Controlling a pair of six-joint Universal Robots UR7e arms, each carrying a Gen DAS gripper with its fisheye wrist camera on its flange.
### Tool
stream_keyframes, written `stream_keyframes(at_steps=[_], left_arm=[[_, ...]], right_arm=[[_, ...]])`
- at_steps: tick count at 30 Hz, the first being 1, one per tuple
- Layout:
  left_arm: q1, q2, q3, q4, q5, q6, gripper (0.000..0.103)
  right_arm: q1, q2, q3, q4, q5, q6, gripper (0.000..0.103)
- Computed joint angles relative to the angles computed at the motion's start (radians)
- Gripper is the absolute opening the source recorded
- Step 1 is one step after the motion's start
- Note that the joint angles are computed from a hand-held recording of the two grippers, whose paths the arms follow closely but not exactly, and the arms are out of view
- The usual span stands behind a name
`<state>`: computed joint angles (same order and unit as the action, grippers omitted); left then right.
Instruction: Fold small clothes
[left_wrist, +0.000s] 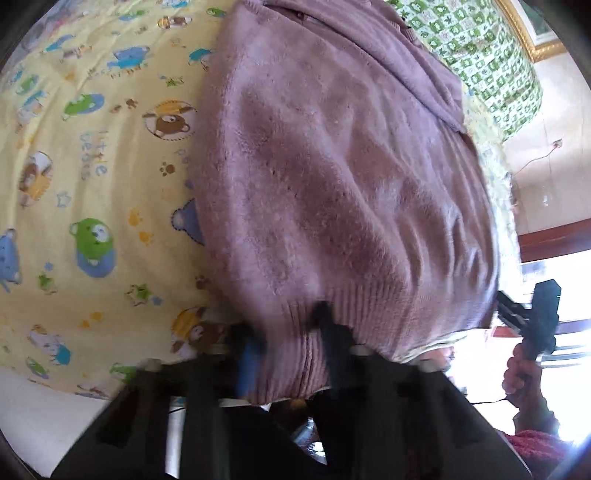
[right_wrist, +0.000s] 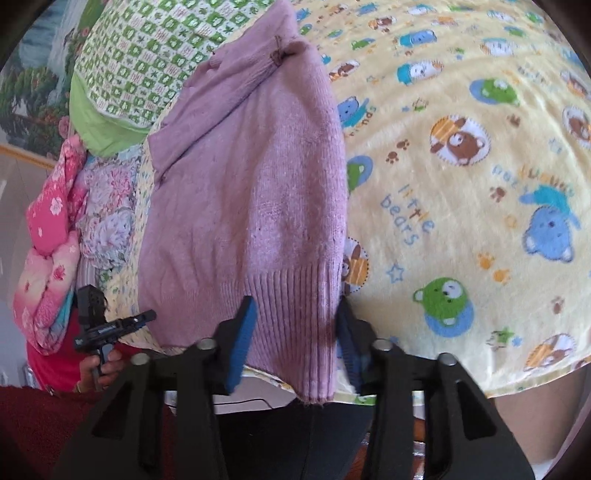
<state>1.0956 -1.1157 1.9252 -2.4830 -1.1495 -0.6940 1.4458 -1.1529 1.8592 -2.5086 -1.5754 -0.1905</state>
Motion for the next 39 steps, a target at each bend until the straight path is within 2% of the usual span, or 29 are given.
stream_keyframes(at_steps=[1,3,8,12,17,23,28,31,35,39], left_arm=[[0.012,0.004,-0.004,-0.008,-0.032,0.007,0.012],[0.007,0.008,-0.007,-0.003,-0.024,0.023,0.008],[-0.037,-0.046,0.052,-0.071,-0.005,0.061,0.006],[-0.028,-0.076,0.101,-0.119,-0.019,0.037,0.006],[-0.022,-0.090,0.111,-0.176,-0.046,0.026,0.005],[-0.041,-0.106,0.051,-0.244,-0.029,0.114,0.005],[-0.029,-0.043,-0.131,-0.246,0.020,0.235,0.005],[-0.003,0.028,-0.284,-0.254,0.030,0.299,0.005],[0.032,0.136,-0.491,-0.225,0.049,0.374,0.005],[0.089,0.287,-0.773,-0.111,0.051,0.396,0.005]], right_arm=[[-0.001,0.007,-0.007,0.024,0.003,0.004,0.007],[0.006,0.005,0.002,0.017,-0.007,-0.003,0.008],[-0.044,-0.078,0.053,0.000,0.070,-0.001,0.007],[-0.067,-0.092,0.062,0.019,0.106,0.021,0.006],[-0.053,-0.086,0.035,0.051,0.153,0.013,0.006],[0.001,-0.058,-0.060,0.033,0.262,-0.001,0.006],[0.071,0.049,-0.226,-0.028,0.318,0.004,0.006],[0.099,0.153,-0.374,-0.044,0.332,0.021,0.006],[0.120,0.319,-0.623,-0.017,0.292,0.053,0.006],[0.138,0.494,-0.906,0.072,0.227,0.075,0.006]])
